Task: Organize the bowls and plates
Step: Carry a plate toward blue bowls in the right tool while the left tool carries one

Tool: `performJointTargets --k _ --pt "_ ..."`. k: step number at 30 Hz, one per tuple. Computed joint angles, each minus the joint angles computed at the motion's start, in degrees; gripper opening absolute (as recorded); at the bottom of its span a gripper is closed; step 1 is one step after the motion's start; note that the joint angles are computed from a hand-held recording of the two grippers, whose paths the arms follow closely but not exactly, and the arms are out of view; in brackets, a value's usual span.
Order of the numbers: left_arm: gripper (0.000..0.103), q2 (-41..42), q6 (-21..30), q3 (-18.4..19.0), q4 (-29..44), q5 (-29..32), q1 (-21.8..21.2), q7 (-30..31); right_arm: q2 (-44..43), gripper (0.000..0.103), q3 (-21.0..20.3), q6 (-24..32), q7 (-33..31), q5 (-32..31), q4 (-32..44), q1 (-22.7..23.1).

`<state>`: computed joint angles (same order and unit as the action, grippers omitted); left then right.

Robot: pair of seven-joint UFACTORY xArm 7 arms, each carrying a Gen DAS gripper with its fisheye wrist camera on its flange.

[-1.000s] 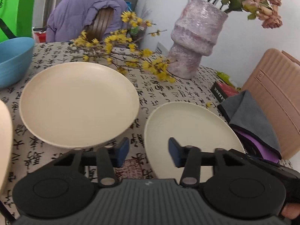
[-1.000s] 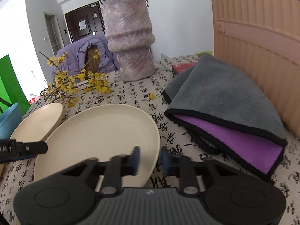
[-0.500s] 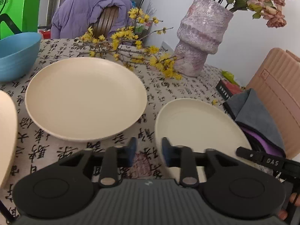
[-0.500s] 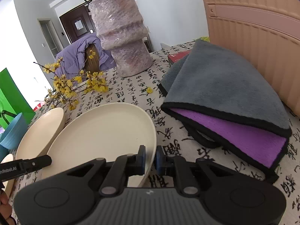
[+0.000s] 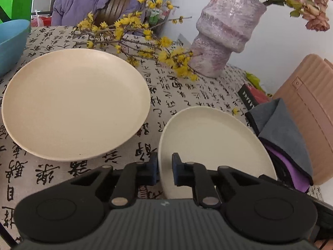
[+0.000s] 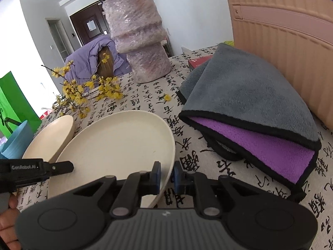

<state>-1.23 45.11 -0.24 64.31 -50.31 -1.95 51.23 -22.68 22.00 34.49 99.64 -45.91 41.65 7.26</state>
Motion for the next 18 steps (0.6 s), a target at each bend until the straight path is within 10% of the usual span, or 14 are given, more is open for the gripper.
performJointTargets --k 18 --pt "0.010 -13.40 5.35 5.95 -7.30 0.62 0.81 3.20 -1.80 0.013 4.30 16.15 -1.16 5.25 6.98 6.85"
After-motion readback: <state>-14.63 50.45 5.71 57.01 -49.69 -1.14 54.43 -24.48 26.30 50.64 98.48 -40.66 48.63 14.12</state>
